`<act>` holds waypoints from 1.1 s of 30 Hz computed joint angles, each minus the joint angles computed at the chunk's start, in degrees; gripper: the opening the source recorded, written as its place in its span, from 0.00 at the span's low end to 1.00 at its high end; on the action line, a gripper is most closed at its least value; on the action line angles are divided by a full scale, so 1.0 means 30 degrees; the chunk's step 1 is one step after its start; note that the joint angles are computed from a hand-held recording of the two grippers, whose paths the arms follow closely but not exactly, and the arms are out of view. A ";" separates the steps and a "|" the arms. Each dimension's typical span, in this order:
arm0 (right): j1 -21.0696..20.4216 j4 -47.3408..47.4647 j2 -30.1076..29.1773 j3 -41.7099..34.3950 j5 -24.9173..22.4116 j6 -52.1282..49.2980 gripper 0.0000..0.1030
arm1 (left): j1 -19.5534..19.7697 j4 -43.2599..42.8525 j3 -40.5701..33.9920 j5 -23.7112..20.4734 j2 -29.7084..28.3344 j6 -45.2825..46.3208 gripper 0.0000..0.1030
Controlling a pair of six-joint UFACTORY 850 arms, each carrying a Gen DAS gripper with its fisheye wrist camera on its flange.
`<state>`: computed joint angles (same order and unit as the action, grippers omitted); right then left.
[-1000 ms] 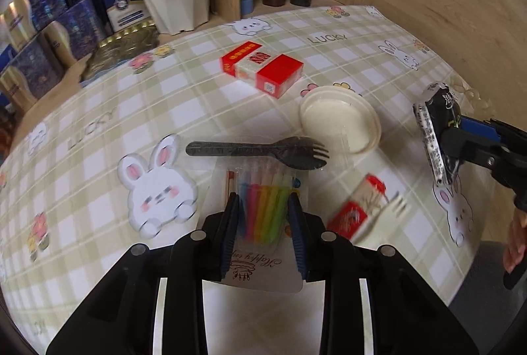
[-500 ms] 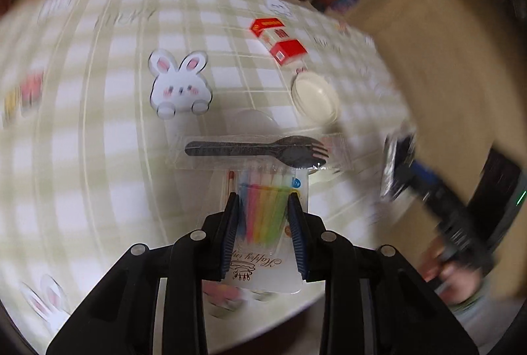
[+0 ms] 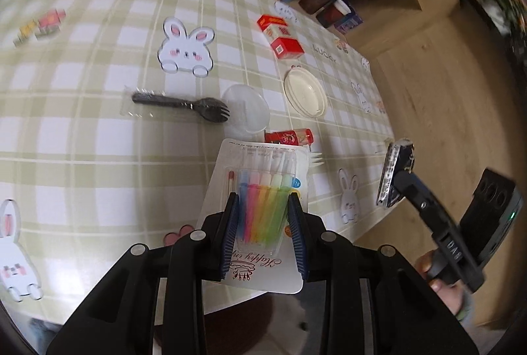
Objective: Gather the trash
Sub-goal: 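Carry the snack bag and candle pack over the brown bin with both grippers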
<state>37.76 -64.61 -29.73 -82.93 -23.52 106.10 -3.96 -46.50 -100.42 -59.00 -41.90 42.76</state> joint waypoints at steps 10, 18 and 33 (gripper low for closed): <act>0.1167 0.0397 0.0467 0.0708 -0.0004 0.0027 0.35 | 0.0181 -0.0322 0.6093 0.4446 0.5190 0.4717 0.29; 0.2274 0.0311 0.0806 0.1391 0.0229 0.0358 0.35 | 0.0538 -0.0626 1.0344 0.5100 0.8101 0.6623 0.29; 0.3125 0.0568 0.1844 0.3551 0.0643 0.1940 0.35 | 0.0464 0.1735 1.3404 0.5686 0.8393 0.5271 0.29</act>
